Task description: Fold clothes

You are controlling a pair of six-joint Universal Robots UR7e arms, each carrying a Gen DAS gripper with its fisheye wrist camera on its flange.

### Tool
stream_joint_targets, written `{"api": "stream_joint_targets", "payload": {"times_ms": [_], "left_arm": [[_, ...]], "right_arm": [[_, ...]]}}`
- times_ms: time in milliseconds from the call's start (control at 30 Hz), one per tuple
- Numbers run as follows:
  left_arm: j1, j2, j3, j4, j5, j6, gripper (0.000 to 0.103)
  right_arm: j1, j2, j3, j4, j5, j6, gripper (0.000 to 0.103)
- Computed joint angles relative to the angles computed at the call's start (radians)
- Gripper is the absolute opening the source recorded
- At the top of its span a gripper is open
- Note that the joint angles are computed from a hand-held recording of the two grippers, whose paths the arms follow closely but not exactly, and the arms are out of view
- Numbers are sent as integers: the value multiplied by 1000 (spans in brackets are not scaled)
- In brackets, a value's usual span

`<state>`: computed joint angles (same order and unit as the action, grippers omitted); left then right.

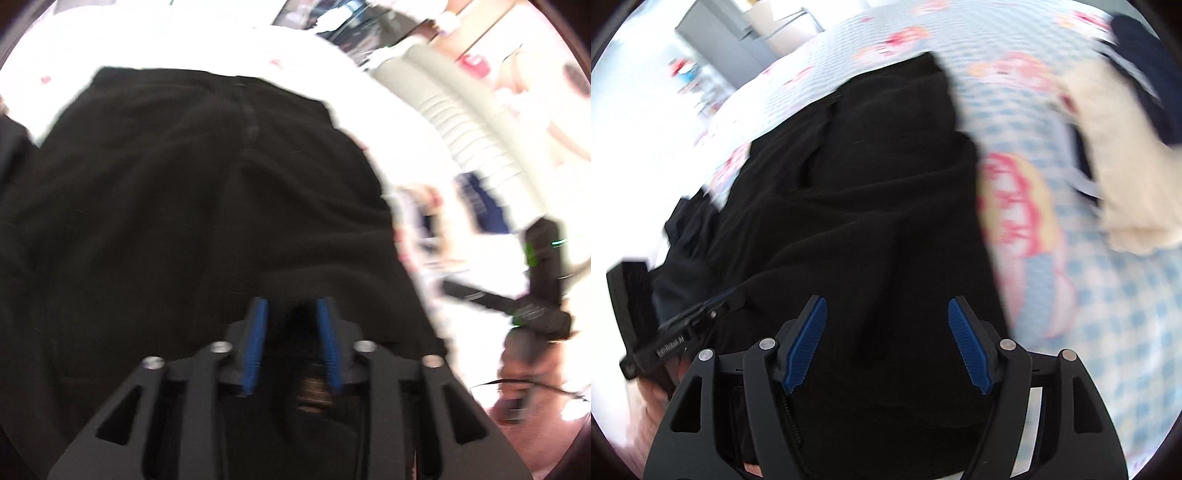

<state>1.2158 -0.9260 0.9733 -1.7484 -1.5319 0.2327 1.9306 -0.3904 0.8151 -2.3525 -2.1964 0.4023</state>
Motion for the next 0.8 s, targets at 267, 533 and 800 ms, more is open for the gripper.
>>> {"api": "stream_joint_targets", "payload": {"times_ms": [267, 533, 800], "left_arm": [[12, -19, 22, -15, 7, -96, 47], [-45, 28, 11, -19, 109, 2, 49], [-82, 21, 26, 5, 65, -28, 54]], "right_arm": [[-39, 172, -261, 223, 75, 30, 51], [3, 45, -49, 60, -84, 22, 12], [17, -35, 85, -4, -210, 49, 11]]}}
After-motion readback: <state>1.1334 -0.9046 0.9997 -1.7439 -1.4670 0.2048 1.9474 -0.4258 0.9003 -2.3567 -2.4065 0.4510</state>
